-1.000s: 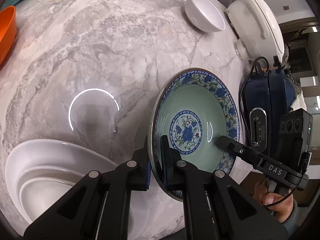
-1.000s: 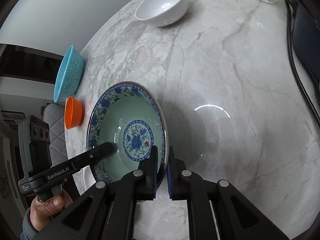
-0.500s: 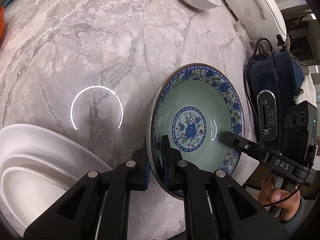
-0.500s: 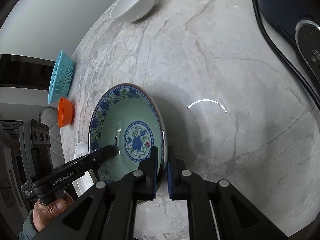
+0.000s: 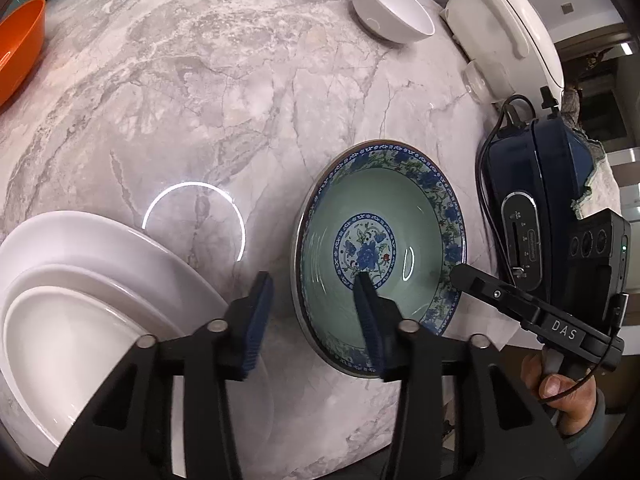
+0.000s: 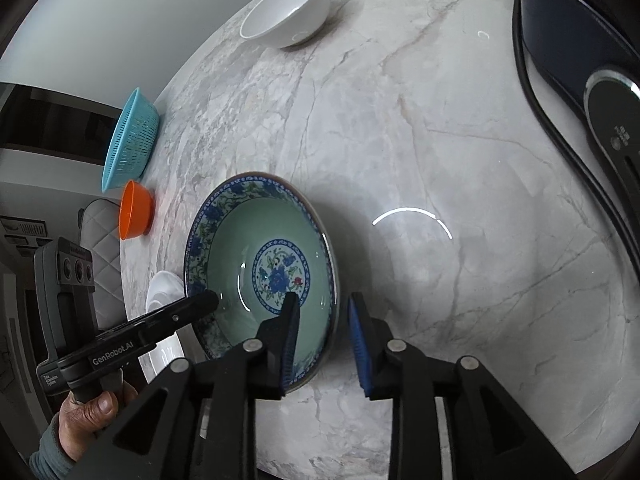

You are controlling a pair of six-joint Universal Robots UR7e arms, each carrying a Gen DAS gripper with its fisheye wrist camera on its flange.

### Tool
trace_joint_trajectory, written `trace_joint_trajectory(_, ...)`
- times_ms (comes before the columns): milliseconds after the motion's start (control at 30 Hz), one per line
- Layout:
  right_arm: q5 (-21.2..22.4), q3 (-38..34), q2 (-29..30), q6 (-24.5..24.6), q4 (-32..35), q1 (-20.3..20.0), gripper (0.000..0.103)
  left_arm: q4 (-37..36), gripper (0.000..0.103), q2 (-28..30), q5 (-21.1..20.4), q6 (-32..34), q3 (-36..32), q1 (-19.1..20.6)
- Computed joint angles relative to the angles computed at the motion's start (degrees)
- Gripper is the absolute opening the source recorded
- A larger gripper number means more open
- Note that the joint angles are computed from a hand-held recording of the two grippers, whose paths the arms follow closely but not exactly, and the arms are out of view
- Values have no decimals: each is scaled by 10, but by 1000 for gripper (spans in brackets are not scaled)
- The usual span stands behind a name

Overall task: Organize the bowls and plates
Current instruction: 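Carry the patterned bowl beside the plate stack and lower it with both tools, then open both tools and move them to the orange bowl, then close the left tool on the orange bowl rim while the right tool grips it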

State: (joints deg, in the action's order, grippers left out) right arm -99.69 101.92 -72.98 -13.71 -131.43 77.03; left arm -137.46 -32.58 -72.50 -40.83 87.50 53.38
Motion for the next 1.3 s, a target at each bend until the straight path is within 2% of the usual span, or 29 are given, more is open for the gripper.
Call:
trace_joint_trajectory(167,-6,-3,-9,-19,2,6,34,-48,49,-28,14,-6,28,-17)
trace_joint_trajectory(233,-4,-5,-14,-30,-3,14,36,-86,56,-48,19,-2,50,-23)
trace_joint_trajectory(300,0,-10,-16,-43,-8,23,42,-119,61,-72,28,4,70,-26)
trace_joint_trajectory(367,3,-20,-14,-56,-12,36,44,-146,71,-98,40,3,90,-29)
trace_joint_trajectory(400,11,-27,-13,-62,-13,41,48,-155,76,-114,46,2,101,-27)
trace_joint_trajectory(433,22,-32,-11,-68,-14,46,52,-165,77,-132,47,2,114,-23)
trace_joint_trajectory(500,52,-45,-5,-77,-20,55,73,-183,77,-169,49,-2,140,-11)
trace_joint_trajectory(533,74,-53,0,-80,-19,58,78,-187,80,-190,54,-7,151,-3)
trace_joint_trajectory(567,93,-62,6,-80,-14,62,87,-198,83,-211,60,-11,166,7)
trace_joint_trajectory(633,120,-92,30,-77,12,72,93,-215,97,-251,84,-30,192,27)
trace_joint_trajectory(767,161,-171,101,-50,78,98,94,-247,103,-312,126,-71,227,68)
trace_joint_trajectory(867,176,-228,159,-32,111,122,94,-231,103,-329,174,-44,226,81)
trace_joint_trajectory(933,172,-263,198,-27,123,141,94,-246,103,-330,194,-15,227,90)
trace_joint_trajectory(1067,162,-332,276,-22,150,171,94,-250,103,-310,174,21,202,120)
trace_joint_trajectory(1200,145,-394,349,-26,185,189,87,-176,101,-272,181,49,147,141)
trace_joint_trajectory(1300,112,-423,390,-22,192,194,80,-124,100,-248,184,48,110,157)
